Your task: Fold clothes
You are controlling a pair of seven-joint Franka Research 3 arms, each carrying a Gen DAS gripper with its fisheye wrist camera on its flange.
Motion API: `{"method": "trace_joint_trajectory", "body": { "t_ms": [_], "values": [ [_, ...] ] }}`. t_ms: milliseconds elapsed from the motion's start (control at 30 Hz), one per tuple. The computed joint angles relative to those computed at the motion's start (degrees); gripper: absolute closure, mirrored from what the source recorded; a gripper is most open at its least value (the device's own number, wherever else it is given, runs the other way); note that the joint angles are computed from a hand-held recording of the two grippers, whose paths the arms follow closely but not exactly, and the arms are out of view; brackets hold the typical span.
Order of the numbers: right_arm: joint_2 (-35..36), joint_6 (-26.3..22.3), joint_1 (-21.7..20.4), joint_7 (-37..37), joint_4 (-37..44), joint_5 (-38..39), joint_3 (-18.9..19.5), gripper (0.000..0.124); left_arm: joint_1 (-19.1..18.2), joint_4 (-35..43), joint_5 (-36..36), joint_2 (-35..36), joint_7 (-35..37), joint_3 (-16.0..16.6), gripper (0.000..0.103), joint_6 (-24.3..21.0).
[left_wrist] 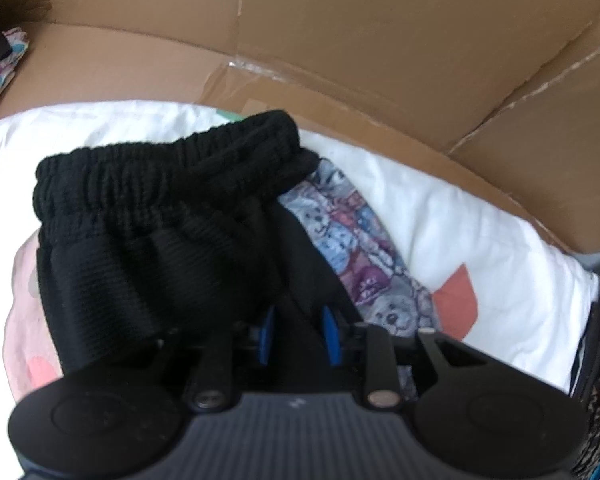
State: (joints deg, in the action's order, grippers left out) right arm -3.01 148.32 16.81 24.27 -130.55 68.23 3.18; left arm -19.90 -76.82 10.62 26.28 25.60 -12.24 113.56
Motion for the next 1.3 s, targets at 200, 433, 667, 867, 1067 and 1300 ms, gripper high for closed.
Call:
{"method": "trace_joint_trajectory", "body": {
  "t_ms": [200,433,667,867,1067,1300],
  "values": [
    [0.8,-1.9,-0.2,-1.4,0.5,-2.3,0.1,0.083,-0.1,-0.5,-0.2,-0.3,1.1,-0.2,0.08,-0.9],
    [0.5,-1.9,-0.2,-2.9,-0.2,-3.6,0.2,0.097,0.9,-8.7,-1.7,-6.1,0.0,-0.8,0.1,3.9],
    [-0.3,-1.5,-0.2,-3.6,-0.8,-3.2,0.0,0.123,1.3,-18.1,0.2,-12.7,-4.0,-0.9,0.101,13.5],
    [-2.5,-1.4,0.0,-7.3,-2.1,1.7,-0.6,0.124,0.8,-18.9,4.3,-14.6,-6.7,-0.9,0.102,17.9],
    [-3.1,0.3,0.5,-7.6,-2.0,3.6,-0.8,0.124,-0.2,-15.1,8.8,-12.8,-7.4,-0.8,0.102,19.4],
    [-1.6,2.0,0.4,-5.0,-0.8,2.5,-0.6,0.124,-1.4,-8.9,10.6,-7.5,-4.8,-0.2,0.102,19.0]
  ]
}}
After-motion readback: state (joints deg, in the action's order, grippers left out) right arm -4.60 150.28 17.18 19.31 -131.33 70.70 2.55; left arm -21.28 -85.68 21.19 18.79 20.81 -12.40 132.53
